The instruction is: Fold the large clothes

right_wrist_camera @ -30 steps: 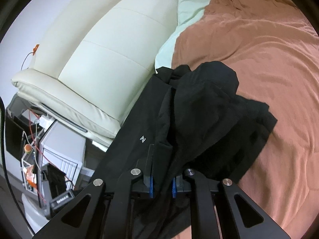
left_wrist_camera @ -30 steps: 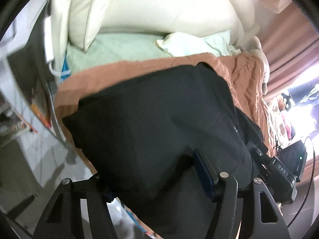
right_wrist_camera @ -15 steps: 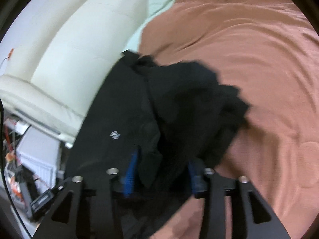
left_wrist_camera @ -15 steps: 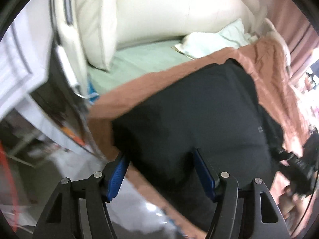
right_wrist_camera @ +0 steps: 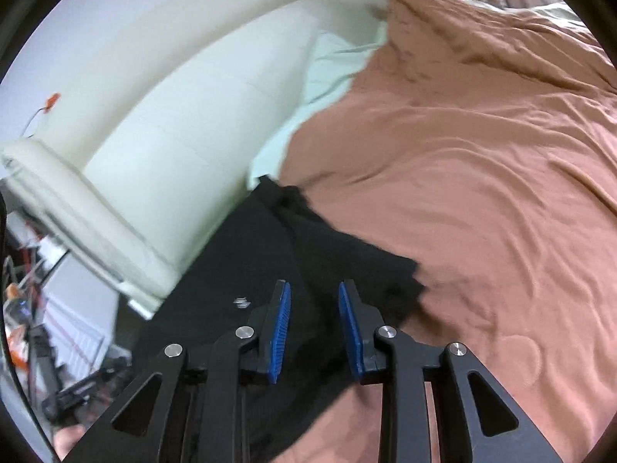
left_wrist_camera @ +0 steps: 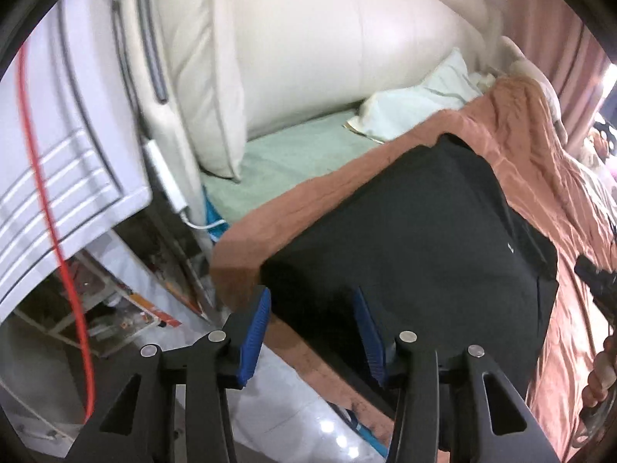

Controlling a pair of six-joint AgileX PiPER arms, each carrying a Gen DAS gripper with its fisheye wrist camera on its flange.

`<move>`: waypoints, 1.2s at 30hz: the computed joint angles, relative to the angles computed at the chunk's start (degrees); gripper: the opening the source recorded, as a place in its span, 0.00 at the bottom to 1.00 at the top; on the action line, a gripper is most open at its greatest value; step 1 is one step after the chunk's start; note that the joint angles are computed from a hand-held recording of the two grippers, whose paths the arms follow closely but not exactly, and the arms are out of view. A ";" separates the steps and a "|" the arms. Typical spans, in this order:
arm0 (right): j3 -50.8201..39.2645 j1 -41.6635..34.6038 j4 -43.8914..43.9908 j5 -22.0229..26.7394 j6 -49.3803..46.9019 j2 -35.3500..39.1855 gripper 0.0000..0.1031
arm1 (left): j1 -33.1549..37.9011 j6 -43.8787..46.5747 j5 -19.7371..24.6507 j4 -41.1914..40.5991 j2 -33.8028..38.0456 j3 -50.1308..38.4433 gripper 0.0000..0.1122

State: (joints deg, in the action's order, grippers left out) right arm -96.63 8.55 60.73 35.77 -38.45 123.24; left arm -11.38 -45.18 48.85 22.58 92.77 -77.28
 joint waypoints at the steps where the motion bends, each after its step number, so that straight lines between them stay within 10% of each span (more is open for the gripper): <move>1: -1.30 0.58 -1.58 0.88 1.20 0.66 0.28 | -0.16 0.30 -0.18 -0.43 0.99 -0.50 0.42; 8: -5.13 4.37 -17.55 1.00 11.40 6.08 0.28 | -2.19 -1.59 -1.84 -1.04 4.75 1.13 0.42; 18: 2.83 2.11 -17.08 2.58 6.53 -1.88 0.29 | -7.33 -6.08 2.04 1.05 1.39 1.63 0.42; 24: 9.05 0.52 -19.52 4.68 6.00 -11.13 0.64 | -12.40 -10.30 5.47 2.20 -1.49 -1.12 0.49; 30: 13.74 -3.87 -19.99 8.75 4.34 -21.55 0.97 | -20.75 -15.23 11.06 7.21 -4.16 -5.24 0.81; 36: 18.88 -9.43 -21.33 13.88 0.78 -32.46 1.00 | -31.47 -19.93 18.28 12.72 -5.17 -11.73 0.90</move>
